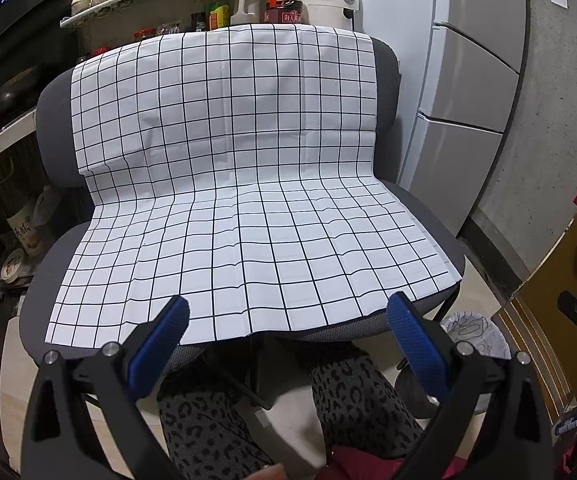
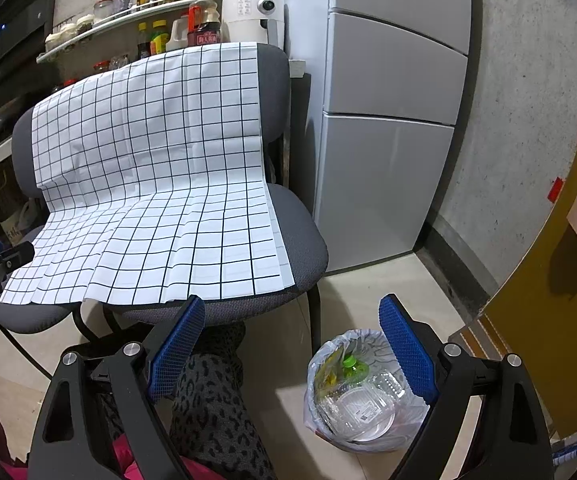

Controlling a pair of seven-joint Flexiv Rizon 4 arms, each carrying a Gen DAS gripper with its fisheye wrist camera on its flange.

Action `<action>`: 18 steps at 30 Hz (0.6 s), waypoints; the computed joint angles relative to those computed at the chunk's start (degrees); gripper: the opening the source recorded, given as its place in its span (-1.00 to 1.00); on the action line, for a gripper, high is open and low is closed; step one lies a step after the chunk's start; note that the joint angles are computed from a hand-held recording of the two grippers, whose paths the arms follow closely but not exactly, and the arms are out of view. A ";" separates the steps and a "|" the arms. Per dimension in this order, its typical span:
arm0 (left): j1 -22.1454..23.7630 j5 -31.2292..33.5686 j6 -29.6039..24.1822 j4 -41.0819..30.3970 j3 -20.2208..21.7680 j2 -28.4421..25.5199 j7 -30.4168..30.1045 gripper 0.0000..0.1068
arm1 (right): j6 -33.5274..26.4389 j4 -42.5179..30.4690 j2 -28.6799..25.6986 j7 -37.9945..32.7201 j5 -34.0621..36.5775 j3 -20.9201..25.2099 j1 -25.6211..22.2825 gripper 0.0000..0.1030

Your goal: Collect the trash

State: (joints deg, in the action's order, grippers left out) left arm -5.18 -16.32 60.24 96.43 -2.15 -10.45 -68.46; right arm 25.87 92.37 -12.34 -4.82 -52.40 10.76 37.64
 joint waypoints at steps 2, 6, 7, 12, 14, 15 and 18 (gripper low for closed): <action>0.04 -0.09 -0.03 0.00 -0.02 -0.02 0.07 0.80 | -0.05 0.02 -0.03 0.08 0.04 0.02 0.01 0.71; 0.05 0.00 -0.02 -0.02 0.02 -0.04 -0.04 0.80 | 0.02 0.16 -0.05 0.23 0.08 0.01 -0.03 0.71; 0.06 0.04 -0.05 -0.02 0.04 -0.03 -0.11 0.80 | 0.03 0.19 -0.03 0.25 0.08 0.01 -0.04 0.71; 0.11 0.01 0.00 0.04 0.05 0.04 -0.18 0.80 | -0.08 0.19 -0.06 0.52 0.08 0.02 0.00 0.71; 0.11 0.07 -0.02 0.00 0.06 0.00 -0.25 0.80 | -0.02 0.26 -0.03 0.47 0.12 0.03 -0.04 0.71; 0.10 0.08 -0.06 0.01 0.07 0.03 -0.31 0.80 | 0.02 0.29 -0.01 0.43 0.14 0.04 -0.06 0.71; 0.11 0.16 -0.09 -0.05 0.09 0.01 -0.40 0.80 | -0.06 0.21 -0.02 0.42 0.12 0.04 -0.03 0.71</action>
